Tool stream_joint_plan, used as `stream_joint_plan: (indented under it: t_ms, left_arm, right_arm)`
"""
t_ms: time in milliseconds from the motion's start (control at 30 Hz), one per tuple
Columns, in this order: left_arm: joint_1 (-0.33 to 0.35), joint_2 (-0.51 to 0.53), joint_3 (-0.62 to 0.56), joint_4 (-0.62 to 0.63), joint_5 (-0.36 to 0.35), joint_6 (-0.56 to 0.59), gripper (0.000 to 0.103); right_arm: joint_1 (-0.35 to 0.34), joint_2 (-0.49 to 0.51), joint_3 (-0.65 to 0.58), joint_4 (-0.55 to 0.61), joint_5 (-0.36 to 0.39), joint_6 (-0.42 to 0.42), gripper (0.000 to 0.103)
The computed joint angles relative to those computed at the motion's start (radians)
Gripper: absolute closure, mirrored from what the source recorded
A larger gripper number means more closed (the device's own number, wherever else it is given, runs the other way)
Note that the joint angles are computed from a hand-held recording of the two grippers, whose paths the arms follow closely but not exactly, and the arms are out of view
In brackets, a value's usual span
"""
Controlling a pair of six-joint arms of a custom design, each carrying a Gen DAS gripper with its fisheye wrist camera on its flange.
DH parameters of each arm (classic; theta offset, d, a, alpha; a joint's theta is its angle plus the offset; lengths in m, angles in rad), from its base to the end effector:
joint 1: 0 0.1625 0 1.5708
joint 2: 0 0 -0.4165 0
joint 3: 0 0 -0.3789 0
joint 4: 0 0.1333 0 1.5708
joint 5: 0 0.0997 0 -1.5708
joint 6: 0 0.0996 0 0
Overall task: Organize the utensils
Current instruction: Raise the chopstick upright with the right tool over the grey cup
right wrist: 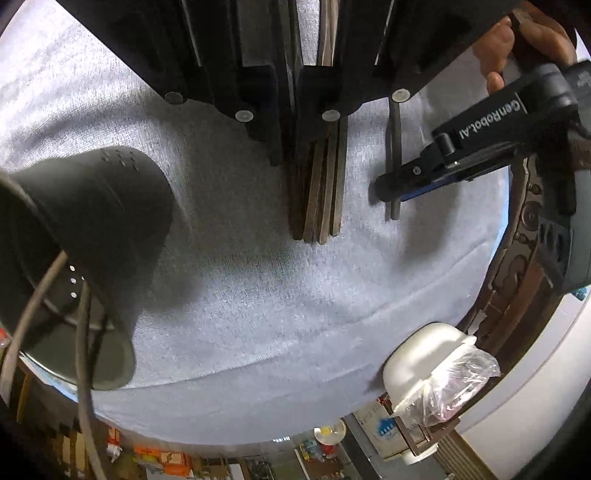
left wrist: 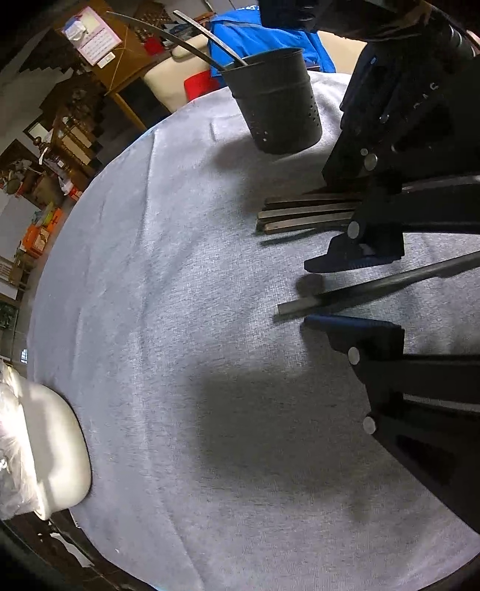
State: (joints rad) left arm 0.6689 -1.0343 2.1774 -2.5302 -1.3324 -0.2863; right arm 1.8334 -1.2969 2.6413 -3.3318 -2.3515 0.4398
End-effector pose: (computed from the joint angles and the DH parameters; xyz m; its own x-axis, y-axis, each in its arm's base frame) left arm -0.2561 -0.4023 0.0623 -0.7634 0.5848 -0.2743 0.5793 0.8077 0.1097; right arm 0.1435 -0.2902 0.1699 -0.7887 0.4580 0.4101 0.1088 0.7605 -0.6402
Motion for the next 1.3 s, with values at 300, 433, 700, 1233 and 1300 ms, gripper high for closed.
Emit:
stream_joint_plan:
  t_ms: [300,433,700,1233,1300]
  left_arm:
    - [-0.009,-0.013,0.02,-0.031,0.007,0.046,0.092]
    - [-0.008,-0.021,0.013,-0.02,-0.002,0.065,0.092]
    - [0.005,0.0,-0.024,0.052,0.012,0.045,0.091]
    - [0.007,-0.062,0.01,-0.026,0.01,0.005,0.093]
    - [-0.015,-0.099,0.024,-0.042,0.016,0.001,0.094]
  right_arm:
    - [0.019,-0.066,0.057,0.031,-0.038,0.076,0.092]
    - [0.015,-0.075,0.084,-0.06,0.0,0.05,0.091]
    - [-0.028,-0.082,0.012,0.091,0.001,0.086,0.091]
    - [0.092,-0.109,0.04,-0.057,-0.027,-0.031,0.095]
    - [0.13,-0.13,0.054,-0.089,-0.027,-0.053,0.095]
